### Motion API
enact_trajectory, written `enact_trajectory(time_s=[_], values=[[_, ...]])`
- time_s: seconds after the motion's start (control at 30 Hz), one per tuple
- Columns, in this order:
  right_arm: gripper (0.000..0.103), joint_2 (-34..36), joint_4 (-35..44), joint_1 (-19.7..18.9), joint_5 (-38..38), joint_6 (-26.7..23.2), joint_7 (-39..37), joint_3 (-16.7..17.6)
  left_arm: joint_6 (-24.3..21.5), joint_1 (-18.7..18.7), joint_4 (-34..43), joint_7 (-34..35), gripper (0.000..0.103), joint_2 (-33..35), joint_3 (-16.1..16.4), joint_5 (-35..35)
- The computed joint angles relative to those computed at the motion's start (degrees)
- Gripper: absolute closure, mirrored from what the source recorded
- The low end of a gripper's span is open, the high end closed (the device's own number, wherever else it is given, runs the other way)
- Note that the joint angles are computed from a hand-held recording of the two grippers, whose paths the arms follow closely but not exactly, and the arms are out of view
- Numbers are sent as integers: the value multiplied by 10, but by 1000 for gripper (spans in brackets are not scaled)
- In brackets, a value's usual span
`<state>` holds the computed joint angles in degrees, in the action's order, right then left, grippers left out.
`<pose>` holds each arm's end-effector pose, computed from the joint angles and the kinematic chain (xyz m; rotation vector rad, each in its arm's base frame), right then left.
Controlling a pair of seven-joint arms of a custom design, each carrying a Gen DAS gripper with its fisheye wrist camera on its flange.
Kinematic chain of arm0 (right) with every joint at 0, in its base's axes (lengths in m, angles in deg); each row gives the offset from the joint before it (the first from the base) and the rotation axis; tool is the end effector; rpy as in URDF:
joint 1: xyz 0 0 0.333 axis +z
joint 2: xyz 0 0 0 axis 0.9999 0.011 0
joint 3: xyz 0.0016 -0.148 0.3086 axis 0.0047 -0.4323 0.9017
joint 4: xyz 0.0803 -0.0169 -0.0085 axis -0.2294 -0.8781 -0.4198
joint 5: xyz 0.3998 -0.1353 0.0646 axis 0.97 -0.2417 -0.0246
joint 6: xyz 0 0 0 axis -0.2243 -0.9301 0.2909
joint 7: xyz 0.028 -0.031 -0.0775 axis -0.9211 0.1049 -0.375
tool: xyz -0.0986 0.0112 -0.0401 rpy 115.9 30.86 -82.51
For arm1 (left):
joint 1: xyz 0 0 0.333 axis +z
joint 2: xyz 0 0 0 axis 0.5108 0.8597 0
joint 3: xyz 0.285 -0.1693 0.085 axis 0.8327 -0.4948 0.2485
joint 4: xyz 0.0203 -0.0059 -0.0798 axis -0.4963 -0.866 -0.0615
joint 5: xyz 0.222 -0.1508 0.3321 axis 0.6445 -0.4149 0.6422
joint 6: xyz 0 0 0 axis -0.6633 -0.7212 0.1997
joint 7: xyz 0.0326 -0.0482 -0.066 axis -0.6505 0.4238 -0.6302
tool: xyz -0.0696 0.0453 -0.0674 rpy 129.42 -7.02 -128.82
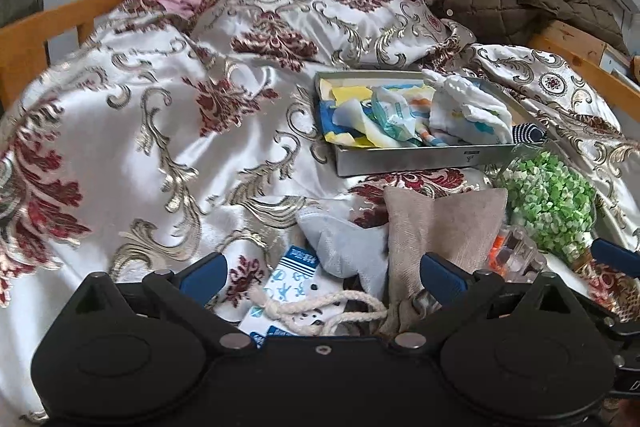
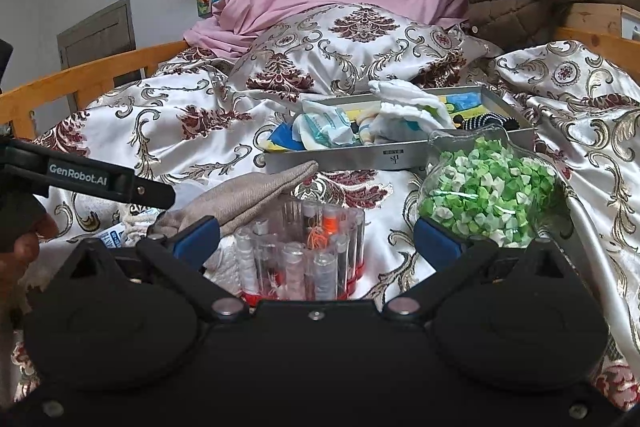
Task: Organize soft objects
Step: 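Move the left gripper to the grey cloth while the right gripper approaches the beige pouch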
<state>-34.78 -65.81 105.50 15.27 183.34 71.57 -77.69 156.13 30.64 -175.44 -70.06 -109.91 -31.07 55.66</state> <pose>0.4448 0.1746 0.4359 -1.7659 1.1025 -0.6528 0.3717 -0.2289 0.4900 -1.9537 1.3948 -0.7728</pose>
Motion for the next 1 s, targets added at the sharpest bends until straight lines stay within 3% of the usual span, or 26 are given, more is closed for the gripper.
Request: enact_trajectory(time_s=[0.2, 0.33, 0.63, 0.8, 1.0], values=[[3, 20, 24, 0, -22, 7, 21, -3, 21, 10, 7, 9, 1, 22, 9, 4], [11, 42, 54, -4, -62, 7, 64, -6, 48, 11, 6, 21, 4, 30, 24, 1], [27, 99, 144, -41, -209, -18, 211, 16, 124, -9, -18, 82, 19, 47, 72, -100], [42, 118, 182, -65, -315, -29, 301, 35, 137, 10, -21, 107, 27, 51, 62, -133], [63, 125, 204, -74, -386, -31, 357, 47, 132, 16, -16, 137, 34, 57, 50, -145]])
